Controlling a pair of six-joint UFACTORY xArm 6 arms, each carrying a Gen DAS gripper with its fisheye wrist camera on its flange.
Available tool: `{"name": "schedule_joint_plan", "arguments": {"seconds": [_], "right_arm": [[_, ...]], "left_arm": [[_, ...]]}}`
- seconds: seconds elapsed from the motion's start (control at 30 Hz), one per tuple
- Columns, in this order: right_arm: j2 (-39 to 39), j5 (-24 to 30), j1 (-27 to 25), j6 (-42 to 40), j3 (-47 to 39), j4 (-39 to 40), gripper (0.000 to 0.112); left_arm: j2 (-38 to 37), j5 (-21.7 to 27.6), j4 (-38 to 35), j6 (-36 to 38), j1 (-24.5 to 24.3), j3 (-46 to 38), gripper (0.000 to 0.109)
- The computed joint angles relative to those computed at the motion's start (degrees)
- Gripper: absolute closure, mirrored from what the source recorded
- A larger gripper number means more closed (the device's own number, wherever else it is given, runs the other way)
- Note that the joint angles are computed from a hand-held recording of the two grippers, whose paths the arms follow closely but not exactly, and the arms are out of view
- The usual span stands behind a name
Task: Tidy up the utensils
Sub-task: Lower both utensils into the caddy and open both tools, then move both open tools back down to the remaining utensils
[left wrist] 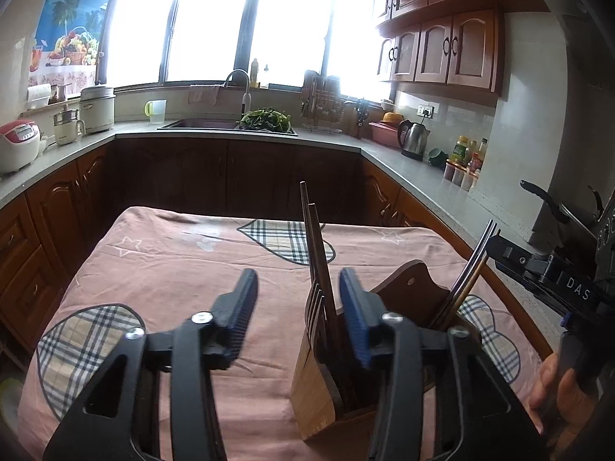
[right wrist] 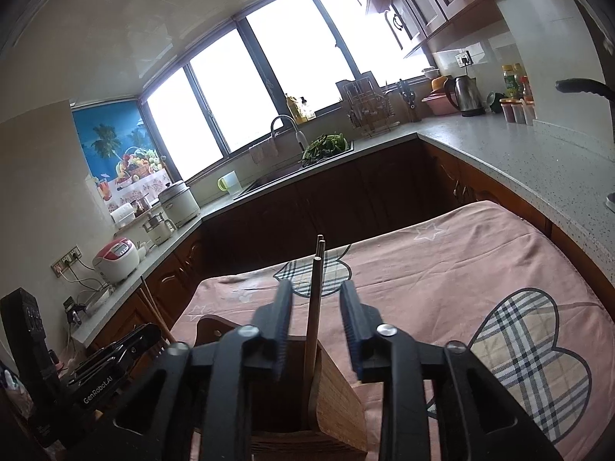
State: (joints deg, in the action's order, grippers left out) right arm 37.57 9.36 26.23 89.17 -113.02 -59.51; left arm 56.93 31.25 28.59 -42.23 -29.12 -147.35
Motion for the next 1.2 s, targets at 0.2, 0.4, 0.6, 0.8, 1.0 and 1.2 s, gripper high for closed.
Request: {"name": "schedule_joint_plan", "arguments": {"seconds": [0.2, 0.4, 0.6, 0.8, 1.0, 1.2], "right_arm": [[-2.2, -1.0, -0.3, 5.7, 2.5, -4.7, 0.050], [-4.0, -2.5, -0.5, 9.3, 4.8, -7.6, 0.031], [-9.1, -4.4, -0.2, 20.5, 10.3, -18.6, 0.014], [-15.7, -3.5, 1.2, 31.1, 17.7, -28.2, 0.013], [-21.3, -2.6, 2.7, 32.5, 25.8, -27.7, 0.012], [-27.6, -0.4, 4.5, 30.6, 35.3, -23.7, 0.012]], "left_arm": [[-5.4, -3.3, 1.9, -3.5, 0.2, 8.8, 0.040], [-11.5, -5.6, 5.4, -8.4, 0.5, 18.5, 0.019], [-21.8, -9.6, 11.3, -16.3, 0.9, 34.0, 0.007], [-30.7, -10.6, 14.0, -20.5, 0.5, 47.1, 0.006], [-37.4, -10.1, 11.9, -20.4, -0.6, 56.8, 0.006], [-44.1, -11.6, 11.5, -21.8, -1.4, 66.6, 0.006]]}}
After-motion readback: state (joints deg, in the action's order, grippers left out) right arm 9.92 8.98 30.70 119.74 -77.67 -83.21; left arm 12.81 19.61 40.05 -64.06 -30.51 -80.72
